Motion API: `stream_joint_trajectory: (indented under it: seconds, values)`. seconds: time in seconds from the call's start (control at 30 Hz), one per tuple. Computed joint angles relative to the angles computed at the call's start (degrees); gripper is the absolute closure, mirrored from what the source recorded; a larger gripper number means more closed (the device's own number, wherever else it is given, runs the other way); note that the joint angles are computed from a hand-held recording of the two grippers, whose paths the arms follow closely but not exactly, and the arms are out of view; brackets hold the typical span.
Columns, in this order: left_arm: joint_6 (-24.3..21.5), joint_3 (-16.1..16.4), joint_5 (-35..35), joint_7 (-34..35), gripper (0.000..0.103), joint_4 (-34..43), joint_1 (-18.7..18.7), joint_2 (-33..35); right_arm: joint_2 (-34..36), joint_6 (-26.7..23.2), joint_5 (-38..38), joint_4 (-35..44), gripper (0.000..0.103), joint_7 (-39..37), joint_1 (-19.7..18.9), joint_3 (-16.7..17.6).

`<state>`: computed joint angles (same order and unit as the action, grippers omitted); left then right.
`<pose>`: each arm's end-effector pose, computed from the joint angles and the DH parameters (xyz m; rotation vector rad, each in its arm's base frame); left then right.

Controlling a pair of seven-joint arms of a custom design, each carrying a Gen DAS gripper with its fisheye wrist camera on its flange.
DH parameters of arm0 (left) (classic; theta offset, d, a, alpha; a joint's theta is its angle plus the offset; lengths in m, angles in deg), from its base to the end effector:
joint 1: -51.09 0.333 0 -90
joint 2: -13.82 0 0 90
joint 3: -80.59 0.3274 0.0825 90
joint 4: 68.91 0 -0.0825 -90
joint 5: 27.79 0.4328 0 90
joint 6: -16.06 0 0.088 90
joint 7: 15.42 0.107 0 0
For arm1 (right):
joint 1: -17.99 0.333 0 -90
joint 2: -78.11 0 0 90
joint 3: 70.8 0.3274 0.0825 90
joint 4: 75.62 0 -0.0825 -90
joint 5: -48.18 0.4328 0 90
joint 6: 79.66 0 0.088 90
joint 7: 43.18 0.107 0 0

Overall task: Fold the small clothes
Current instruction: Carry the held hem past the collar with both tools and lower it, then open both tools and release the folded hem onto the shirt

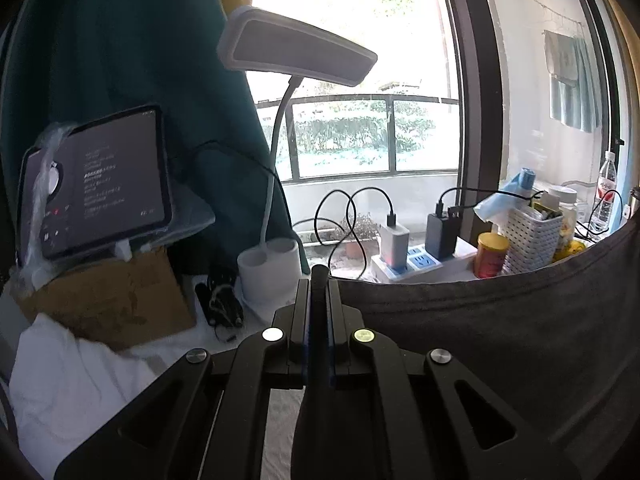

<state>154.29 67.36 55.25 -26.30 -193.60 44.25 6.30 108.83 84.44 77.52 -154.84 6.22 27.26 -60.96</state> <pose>0.5503 -0.1985 0.4784 -1.6919 1.1330 -0.6511 0.7823 0.2059 0.5065 -1.9177 1.0757 -0.6169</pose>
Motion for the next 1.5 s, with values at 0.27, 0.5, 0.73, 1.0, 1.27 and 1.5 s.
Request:
stream_joint_trajectory:
  seconds: [0.27, 0.5, 0.73, 1.0, 1.27, 1.5]
  values:
    - [0.1, 1.5, 3.4, 3.4, 0.098, 5.8, 0.5, 4.6, 8.1, -3.7, -4.7, 11.9, 0.095, 3.5, 2.2, -2.1]
    - [0.6, 3.2, 5.1, 3.9, 0.098, 9.5, 0.3, 8.2, 15.4, -7.2, -8.3, 23.4, 0.095, 7.5, 3.3, -3.4]
    - [3.4, 4.9, 1.5, 5.9, 0.098, 10.7, 0.5, 10.8, 22.4, -12.9, -12.0, 33.3, 0.095, 12.3, 4.5, -4.9]
    - [7.5, 6.5, -9.9, 11.8, 0.097, 10.6, 1.2, 13.2, 24.9, -13.5, -14.9, 35.8, 0.095, 18.1, 5.7, -6.6]
    - [7.1, 6.5, -11.4, 11.2, 0.080, 8.3, 0.9, 11.2, 20.3, -10.4, -17.2, 27.7, 0.056, 18.9, 5.6, -6.9]
    - [6.6, 5.3, -10.8, 8.4, 0.069, 5.1, 1.1, 7.7, 12.6, -6.4, -16.0, 15.8, 0.056, 16.4, 4.6, -6.0]
